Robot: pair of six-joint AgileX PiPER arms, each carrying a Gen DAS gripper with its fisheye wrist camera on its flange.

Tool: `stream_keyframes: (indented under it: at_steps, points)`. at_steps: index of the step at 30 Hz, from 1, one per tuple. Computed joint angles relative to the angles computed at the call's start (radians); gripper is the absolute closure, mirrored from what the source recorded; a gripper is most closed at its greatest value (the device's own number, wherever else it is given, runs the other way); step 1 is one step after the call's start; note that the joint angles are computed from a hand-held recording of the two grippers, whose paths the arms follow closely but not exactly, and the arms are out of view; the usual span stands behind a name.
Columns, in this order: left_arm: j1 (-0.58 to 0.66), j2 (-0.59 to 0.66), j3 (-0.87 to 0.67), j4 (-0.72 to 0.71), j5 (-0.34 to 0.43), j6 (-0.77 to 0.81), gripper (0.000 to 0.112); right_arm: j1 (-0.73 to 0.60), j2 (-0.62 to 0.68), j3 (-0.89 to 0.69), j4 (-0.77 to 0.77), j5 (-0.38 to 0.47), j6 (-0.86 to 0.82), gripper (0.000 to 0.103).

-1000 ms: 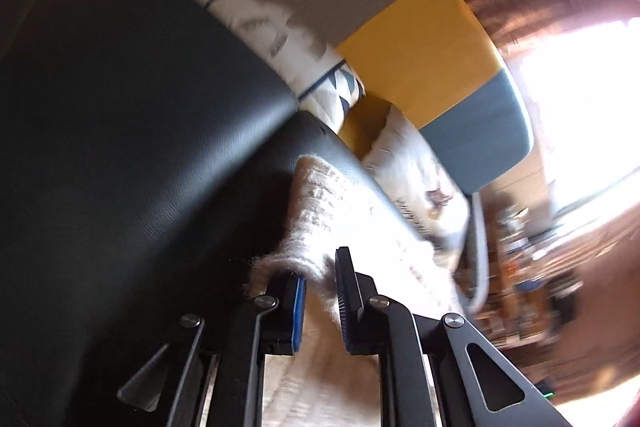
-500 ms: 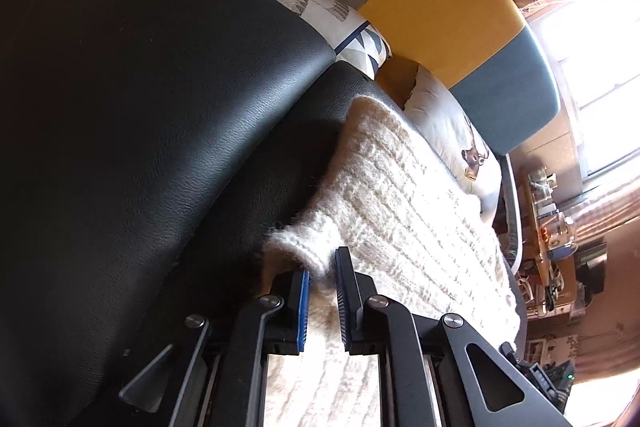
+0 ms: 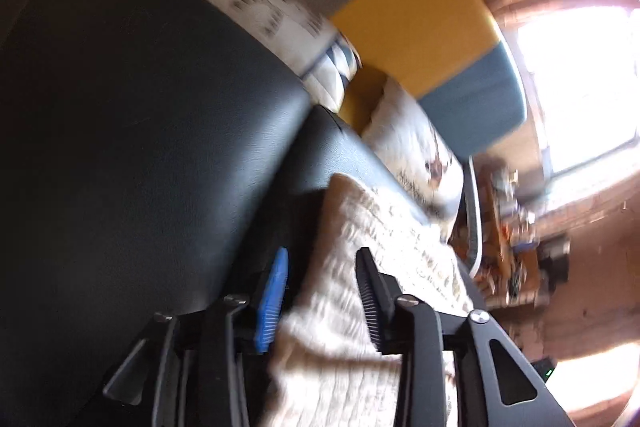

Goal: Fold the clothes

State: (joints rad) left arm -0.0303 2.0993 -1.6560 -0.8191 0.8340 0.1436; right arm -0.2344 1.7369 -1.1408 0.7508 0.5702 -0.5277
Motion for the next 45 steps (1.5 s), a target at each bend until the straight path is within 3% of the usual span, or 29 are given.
stream_keyframes:
  at_steps: [3,7,13,15,16,17,18,21,25,26,29,32,35,39,42,45]
  points:
    - [-0.024,0.158,-0.242,0.087,0.112,-0.096,0.068,0.027,0.053,-0.043,-0.029,0.007,0.02,0.078]
    - [-0.007,0.293,-0.413,-0.004,0.2,-0.053,0.061,0.034,0.104,-0.078,-0.056,0.014,0.036,0.078]
    - [0.014,0.384,-0.534,-0.107,0.241,0.007,0.057,0.021,0.133,-0.09,-0.052,0.02,0.019,0.079]
    - [0.014,0.402,-0.561,-0.123,0.246,0.014,0.059,0.024,0.137,-0.096,-0.068,0.02,0.03,0.079]
    - [0.012,0.407,-0.573,-0.113,0.253,0.011,0.068,0.033,0.133,-0.098,-0.101,0.006,0.057,0.079]
    - [0.01,0.411,-0.585,-0.1,0.261,0.006,0.09,0.044,0.127,-0.098,-0.146,-0.013,0.096,0.079]
    - [0.002,0.399,-0.574,-0.073,0.247,-0.007,0.093,0.056,0.121,-0.099,-0.195,-0.032,0.138,0.079]
    - [-0.041,0.275,-0.416,-0.013,0.089,0.052,0.099,0.125,0.134,-0.098,-0.458,-0.084,0.337,0.08]
    - [-0.163,0.182,-0.331,0.351,-0.099,-0.074,0.1,0.205,0.119,-0.047,-0.754,-0.171,0.596,0.08]
    - [-0.189,0.182,-0.337,0.451,-0.111,-0.11,0.1,0.205,0.117,-0.043,-0.753,-0.175,0.596,0.08]
    - [-0.236,0.267,-0.498,0.646,-0.006,-0.298,0.093,0.174,0.118,-0.051,-0.622,-0.159,0.485,0.08]
    - [-0.212,0.276,-0.535,0.62,0.033,-0.351,0.085,0.146,0.122,-0.076,-0.504,-0.117,0.375,0.079]
    - [-0.179,0.138,-0.335,0.579,-0.1,-0.362,0.083,0.094,0.103,-0.073,-0.276,-0.083,0.177,0.079]
    - [-0.153,-0.025,-0.086,0.271,-0.185,-0.046,0.079,0.019,0.072,-0.051,-0.055,-0.05,0.001,0.08]
    - [-0.199,-0.061,-0.008,0.249,-0.182,0.048,0.079,-0.01,0.104,-0.087,-0.067,-0.014,0.023,0.079]
    - [-0.244,-0.053,0.039,0.339,-0.197,-0.015,0.079,-0.009,0.152,-0.12,-0.182,-0.021,0.132,0.081]
